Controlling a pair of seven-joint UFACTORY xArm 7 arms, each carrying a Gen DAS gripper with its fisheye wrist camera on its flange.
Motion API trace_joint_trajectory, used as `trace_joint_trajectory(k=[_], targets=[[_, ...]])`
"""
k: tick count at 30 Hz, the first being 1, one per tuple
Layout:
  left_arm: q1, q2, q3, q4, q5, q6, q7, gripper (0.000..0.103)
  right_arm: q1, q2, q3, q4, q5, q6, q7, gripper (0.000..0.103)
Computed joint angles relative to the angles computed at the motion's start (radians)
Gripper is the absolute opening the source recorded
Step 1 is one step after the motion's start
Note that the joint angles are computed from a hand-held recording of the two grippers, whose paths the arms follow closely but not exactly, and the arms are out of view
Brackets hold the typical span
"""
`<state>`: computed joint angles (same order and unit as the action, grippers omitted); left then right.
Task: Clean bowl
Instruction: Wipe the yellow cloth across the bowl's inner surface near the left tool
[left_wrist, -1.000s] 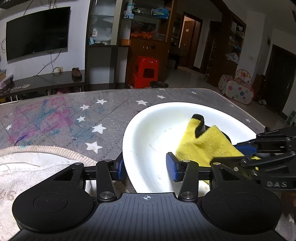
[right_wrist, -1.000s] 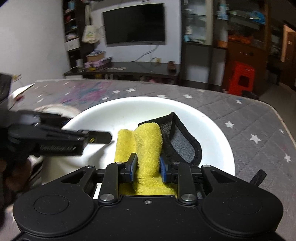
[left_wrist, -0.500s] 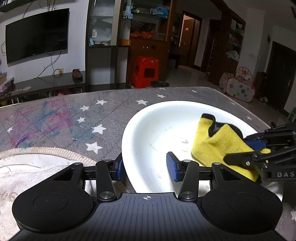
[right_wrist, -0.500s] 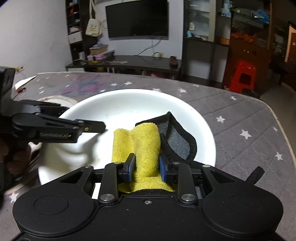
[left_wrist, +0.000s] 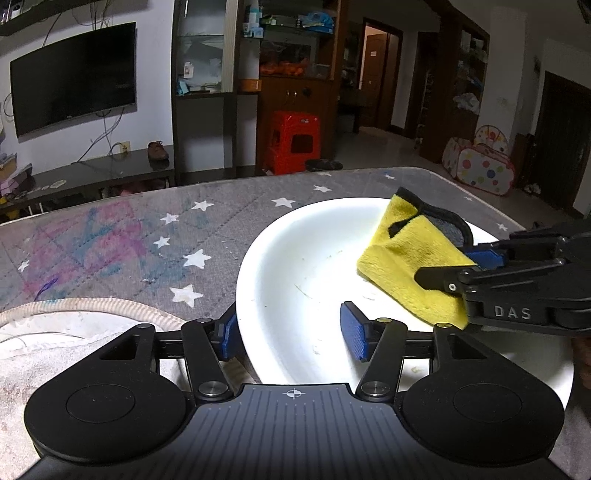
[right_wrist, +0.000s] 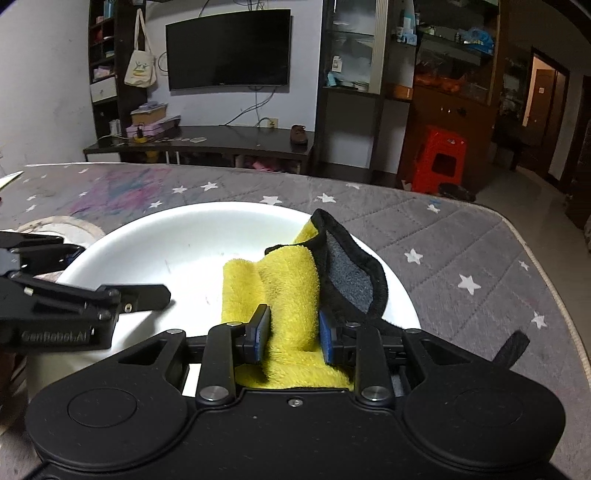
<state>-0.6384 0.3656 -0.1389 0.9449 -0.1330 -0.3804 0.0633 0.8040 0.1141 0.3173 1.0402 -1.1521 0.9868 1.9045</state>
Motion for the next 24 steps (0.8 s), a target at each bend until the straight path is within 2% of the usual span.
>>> trace_joint_trajectory(k=[3,7,10,20,24], targets=[[0.012,-0.029,-0.008,-0.031,0.012,-0.002,-0.003,0.059,-0.005,-0.003,-0.002,-0.001,0.008,-0.018,-0.008,0.029],[0.024,-0.004,-0.015,-0.006,0.025,0.0,-0.011,0.059,-0.009,-0.003,-0.002,0.002,0.009,-0.049,-0.024,0.029],[-0.002,-0.015,0.0,-0.015,0.004,0.0,-0.001,0.059,-0.004,0.007,-0.002,0.014,0.002,-0.056,-0.044,0.029],[-0.018,-0.021,0.008,-0.019,-0.021,-0.001,0.005,0.059,-0.001,-0.001,0.0,0.008,-0.012,-0.121,-0.094,0.029],[0.001,-0.025,-0.011,-0.023,-0.011,-0.003,-0.012,0.059,0.004,-0.013,0.006,0.001,0.001,-0.14,-0.119,0.029]])
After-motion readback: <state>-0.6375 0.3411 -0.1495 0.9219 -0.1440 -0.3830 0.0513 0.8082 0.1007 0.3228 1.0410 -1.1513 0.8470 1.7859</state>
